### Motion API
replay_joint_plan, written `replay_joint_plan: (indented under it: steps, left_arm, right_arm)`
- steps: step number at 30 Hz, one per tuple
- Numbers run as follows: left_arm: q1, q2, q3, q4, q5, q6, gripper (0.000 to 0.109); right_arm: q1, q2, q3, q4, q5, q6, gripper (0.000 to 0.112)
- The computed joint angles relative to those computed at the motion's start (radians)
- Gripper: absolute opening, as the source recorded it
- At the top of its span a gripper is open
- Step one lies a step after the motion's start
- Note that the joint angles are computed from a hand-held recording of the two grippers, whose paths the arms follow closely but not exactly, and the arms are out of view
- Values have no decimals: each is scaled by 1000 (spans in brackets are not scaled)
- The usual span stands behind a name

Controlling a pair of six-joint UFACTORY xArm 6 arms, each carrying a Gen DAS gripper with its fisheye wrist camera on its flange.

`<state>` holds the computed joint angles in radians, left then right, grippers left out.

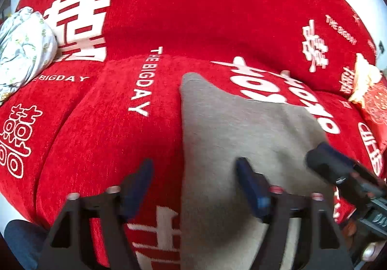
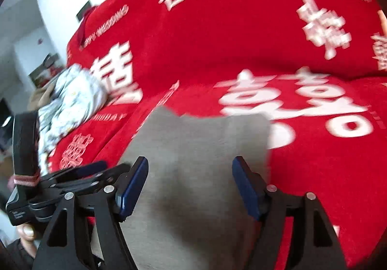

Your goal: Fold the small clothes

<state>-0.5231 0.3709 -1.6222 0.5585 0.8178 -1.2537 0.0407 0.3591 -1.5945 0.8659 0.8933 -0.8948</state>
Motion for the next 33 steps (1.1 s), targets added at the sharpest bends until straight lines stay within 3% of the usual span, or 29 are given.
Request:
replay_joint_plan:
  steps: [2,5,8,11,12,15,17,21,23,25,27,31,33]
  left_arm:
    - [8,12,-3,-3,-11,16,90]
    - [4,5,8,6,-12,8,90]
    - [-23,-14,16,53,25,-10,90]
    - [-55,-41,52,91,45,-29,90]
    - [-65,-52,67,103,52,-37,90]
    - [-102,-65,74,134,112,-40,90]
    - [-130,-57,45,163,189,-47,90]
    - [-164,-56,23,219,254,-69,90]
    - [-166,-87,61,243,212,-122,90]
    - [-150,-133,122,238,114,-172,90]
    - [-141,-153,150,234,73,-204,90]
    - [-184,-156,155,331,180,-372,90]
    - [-185,-148,145,295,190,-340,90]
  right_arm:
    - [11,66,-62,-89,-11,109,75]
    - [13,34,-27,-94,-42,101,75]
    - [7,-88,116,-30,-54,-54,78]
    - [12,-181,254,-56,-80,-163,80]
    - [18,-208,297,-83,-101,-178,80]
    - [66,-330,501,-95,-319,-331,81]
    - [69,-365,544,-97,-337,-357,81]
    - [60,-399,582,22,-409,-373,81]
    - [61,-410,600,58,-476,-351,81]
    - [53,-418,603,120,-483,-368,82]
    - [47,-417,604,191,-508,-411,83]
    - [41,-392,584,204,-520,-398,83]
    - [43,-385,579,206,-521,-396,83]
